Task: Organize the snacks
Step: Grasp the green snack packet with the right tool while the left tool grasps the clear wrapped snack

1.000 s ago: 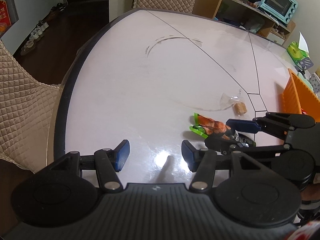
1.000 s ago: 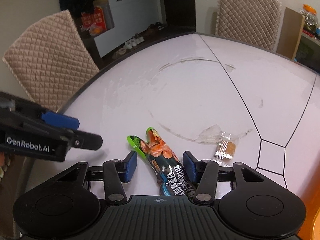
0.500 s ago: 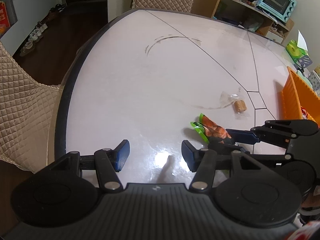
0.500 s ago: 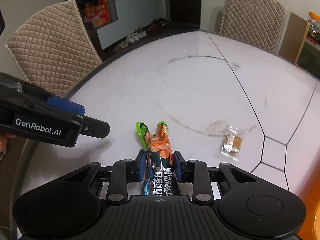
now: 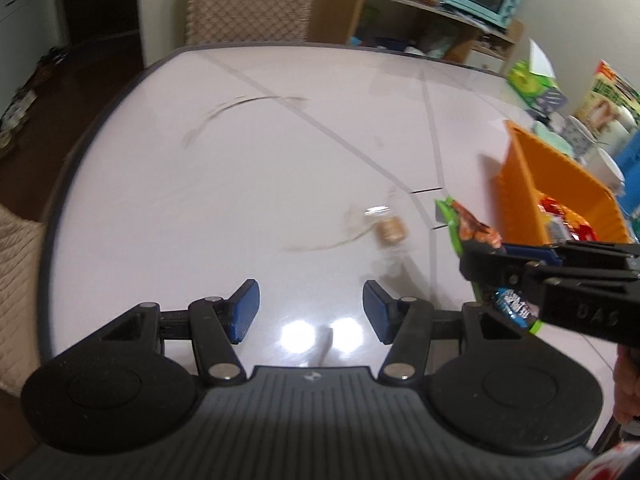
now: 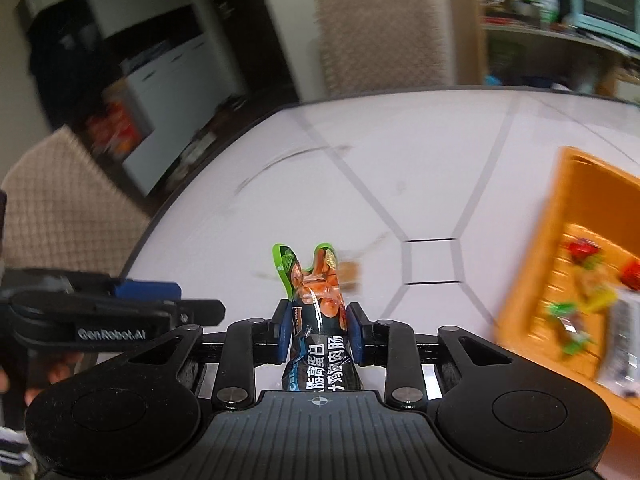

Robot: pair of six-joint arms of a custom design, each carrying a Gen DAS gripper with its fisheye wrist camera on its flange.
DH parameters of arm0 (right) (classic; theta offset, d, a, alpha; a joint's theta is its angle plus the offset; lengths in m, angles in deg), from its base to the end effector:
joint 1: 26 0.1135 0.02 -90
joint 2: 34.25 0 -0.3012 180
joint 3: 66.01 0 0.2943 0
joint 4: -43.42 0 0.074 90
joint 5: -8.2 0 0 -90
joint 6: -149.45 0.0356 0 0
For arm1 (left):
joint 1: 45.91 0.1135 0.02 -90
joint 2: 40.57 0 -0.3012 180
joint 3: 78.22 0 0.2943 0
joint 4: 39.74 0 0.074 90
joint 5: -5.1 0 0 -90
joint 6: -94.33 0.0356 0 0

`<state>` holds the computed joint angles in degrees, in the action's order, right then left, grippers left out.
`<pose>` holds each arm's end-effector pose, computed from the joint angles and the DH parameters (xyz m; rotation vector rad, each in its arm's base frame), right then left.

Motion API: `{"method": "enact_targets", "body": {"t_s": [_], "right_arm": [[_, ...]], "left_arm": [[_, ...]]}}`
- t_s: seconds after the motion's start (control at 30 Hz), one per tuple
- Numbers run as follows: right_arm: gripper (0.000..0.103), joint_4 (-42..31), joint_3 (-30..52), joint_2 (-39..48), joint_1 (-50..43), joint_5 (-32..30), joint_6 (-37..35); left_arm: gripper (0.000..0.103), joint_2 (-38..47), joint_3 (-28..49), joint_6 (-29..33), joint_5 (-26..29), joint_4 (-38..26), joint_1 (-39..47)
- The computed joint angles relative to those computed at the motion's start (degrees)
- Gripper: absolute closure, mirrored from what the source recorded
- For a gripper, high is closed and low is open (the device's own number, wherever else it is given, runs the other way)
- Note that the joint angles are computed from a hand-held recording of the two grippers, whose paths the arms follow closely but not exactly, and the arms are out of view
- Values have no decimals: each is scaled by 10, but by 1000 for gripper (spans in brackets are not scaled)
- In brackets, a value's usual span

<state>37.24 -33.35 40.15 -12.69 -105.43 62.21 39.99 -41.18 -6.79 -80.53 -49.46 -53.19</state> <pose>0.2206 0.0668 0.1285 -0.4129 2.3717 0.6261 0.2472 -0.0343 0.1202 -0.0523 2.5103 -0.2279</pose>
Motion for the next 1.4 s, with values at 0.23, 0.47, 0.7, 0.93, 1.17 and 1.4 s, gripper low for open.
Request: {"method": "enact_targets", "body": {"t_s": [0.23,0.47,0.7,0.93,1.17,1.4], "right_arm": [[74,-55,6,-64,-89,-19,-3],[74,-79,10,-92,-143,-33,-8],[74,-75,18,-80,-175,-43,-13],[74,-73,20,-72,-181,-44,-12],[74,-68,22,-59,-178,-48,-14],[74,-67,23,-56,-179,-56,-21]], "left_arm": [[51,86,50,-5,-4,59,-64],[62,168,106,-3,-29,85,-91],[66,223,140,-4,-49,84,-103],[83,235,147,6,-64,88,-108],[85,227,140,18,-61,86,-107],[85,208,133,14,-62,79,-104]]}}
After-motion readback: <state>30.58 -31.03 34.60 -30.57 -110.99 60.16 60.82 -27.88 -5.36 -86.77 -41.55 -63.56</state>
